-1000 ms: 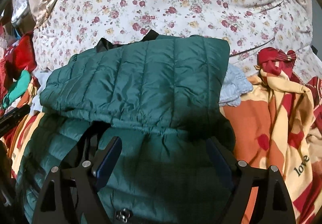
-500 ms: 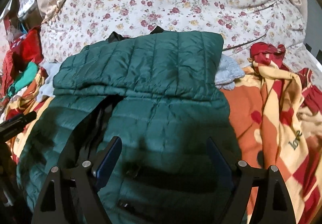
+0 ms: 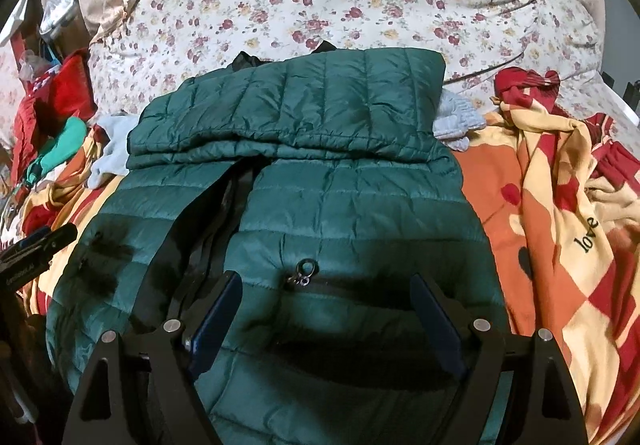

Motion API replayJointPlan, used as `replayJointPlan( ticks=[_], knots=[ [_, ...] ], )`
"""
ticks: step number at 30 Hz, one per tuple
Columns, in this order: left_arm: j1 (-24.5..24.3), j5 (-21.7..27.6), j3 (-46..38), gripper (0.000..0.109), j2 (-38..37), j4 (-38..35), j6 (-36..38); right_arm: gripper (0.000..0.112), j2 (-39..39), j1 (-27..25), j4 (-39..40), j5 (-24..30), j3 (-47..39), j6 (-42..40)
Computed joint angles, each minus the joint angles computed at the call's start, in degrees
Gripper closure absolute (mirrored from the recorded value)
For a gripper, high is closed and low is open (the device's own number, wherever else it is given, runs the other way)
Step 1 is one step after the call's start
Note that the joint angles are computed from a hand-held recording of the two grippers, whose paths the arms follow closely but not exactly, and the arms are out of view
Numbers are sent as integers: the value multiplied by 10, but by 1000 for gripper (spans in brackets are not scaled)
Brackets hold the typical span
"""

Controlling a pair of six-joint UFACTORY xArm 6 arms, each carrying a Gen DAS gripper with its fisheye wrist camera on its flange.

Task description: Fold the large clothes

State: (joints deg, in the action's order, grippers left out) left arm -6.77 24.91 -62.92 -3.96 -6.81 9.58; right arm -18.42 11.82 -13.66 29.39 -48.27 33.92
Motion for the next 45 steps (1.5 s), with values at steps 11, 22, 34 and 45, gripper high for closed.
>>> replayJointPlan(
  ticks=[11,22,34,45],
  knots=[
    [4,2,35,28,-29,1,5,28,-18,13,-5,10,21,14],
    [18,12,68,28,-51,1,9,28,-58,20,-14,22,55,25],
    [37,17,112,28,-79,-16,40,28,-95,30,-22,43,88,44],
    [46,37,119,28,-83,-39,59,28,-118,28,-1,48,111,41]
  ],
)
